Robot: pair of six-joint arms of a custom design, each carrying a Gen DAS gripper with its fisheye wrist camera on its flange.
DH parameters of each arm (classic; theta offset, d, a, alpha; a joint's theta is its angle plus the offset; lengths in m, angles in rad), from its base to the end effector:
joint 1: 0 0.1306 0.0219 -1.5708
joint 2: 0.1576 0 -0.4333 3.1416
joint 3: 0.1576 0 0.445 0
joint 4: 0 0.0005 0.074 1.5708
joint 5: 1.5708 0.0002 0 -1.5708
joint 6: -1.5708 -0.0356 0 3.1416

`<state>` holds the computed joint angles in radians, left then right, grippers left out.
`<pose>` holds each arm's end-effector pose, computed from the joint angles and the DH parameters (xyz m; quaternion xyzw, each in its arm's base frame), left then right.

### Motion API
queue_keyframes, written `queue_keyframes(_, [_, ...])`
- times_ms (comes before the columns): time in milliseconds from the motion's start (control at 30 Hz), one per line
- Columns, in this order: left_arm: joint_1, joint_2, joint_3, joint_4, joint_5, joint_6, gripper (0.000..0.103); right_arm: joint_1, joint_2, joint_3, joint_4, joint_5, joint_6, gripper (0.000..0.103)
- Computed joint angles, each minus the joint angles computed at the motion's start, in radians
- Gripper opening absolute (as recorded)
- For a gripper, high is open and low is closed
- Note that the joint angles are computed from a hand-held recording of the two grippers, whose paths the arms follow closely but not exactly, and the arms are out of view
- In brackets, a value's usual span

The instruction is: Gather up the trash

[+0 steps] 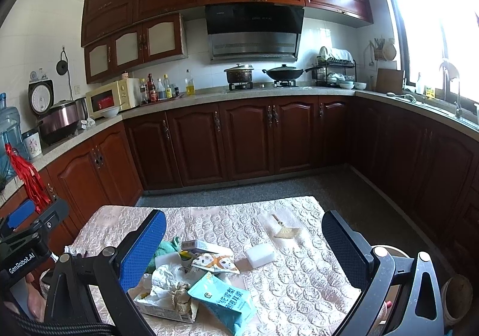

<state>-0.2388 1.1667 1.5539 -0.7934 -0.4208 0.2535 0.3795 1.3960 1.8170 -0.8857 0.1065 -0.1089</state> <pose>0.4172 -0.0871 0.6766 -0.1208 0.8159 0.0381 0.5641 0.4830 0.1880 0.6965 -0.0869 0.8457 0.0829 0.5199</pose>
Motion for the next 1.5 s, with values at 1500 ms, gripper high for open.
queue_keyframes(1500, [0.02, 0.044, -0.007, -0.024, 0.035, 0.021, 0.103, -0.012, 0.036, -0.01, -0.027, -0.021, -0.018, 0.103])
